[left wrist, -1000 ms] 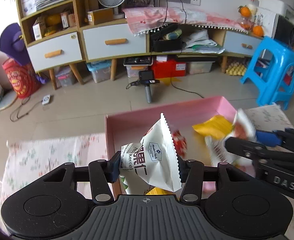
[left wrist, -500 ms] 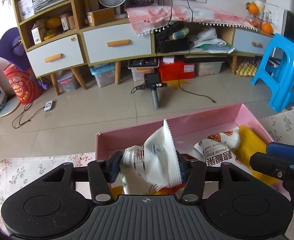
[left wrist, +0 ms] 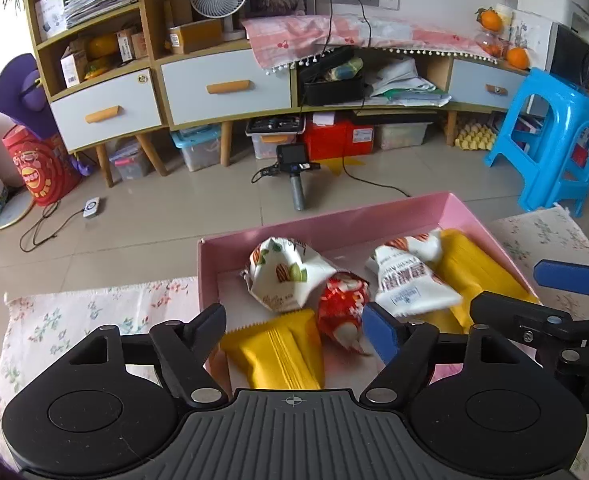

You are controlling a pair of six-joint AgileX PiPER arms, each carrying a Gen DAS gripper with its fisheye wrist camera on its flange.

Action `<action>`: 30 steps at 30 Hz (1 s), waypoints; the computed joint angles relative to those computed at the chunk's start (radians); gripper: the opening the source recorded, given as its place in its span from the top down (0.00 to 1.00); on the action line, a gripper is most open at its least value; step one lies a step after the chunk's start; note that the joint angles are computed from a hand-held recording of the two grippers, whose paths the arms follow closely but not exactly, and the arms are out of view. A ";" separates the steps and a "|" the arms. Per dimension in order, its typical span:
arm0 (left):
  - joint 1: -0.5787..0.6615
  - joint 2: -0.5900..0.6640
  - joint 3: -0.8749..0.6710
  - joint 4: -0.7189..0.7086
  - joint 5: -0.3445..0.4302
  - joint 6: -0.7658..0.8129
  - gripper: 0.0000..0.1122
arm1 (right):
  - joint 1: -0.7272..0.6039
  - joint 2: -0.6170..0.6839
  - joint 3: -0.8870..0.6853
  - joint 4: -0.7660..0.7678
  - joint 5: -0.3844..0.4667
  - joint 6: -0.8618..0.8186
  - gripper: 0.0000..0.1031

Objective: Organize snacks
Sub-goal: 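Raise both grippers out of the box back over the loose snacks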

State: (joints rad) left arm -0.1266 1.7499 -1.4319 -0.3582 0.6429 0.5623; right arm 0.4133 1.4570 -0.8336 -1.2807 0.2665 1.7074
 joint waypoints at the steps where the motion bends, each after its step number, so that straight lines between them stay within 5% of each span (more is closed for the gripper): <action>1: 0.005 -0.010 0.006 -0.008 0.008 0.005 0.30 | 0.007 -0.006 -0.002 0.034 0.012 -0.028 0.24; 14: 0.096 -0.247 0.233 -0.130 0.028 0.130 0.19 | 0.178 -0.112 -0.045 0.354 0.301 -0.324 0.11; 30: 0.277 -0.471 0.427 -0.209 0.142 0.265 0.14 | 0.505 -0.173 -0.045 0.335 0.634 -0.220 0.09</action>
State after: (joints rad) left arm 0.1507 1.2789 -1.0053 -0.5669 0.7845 0.8271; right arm 0.9182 1.2842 -0.8783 -0.9459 0.9006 1.4878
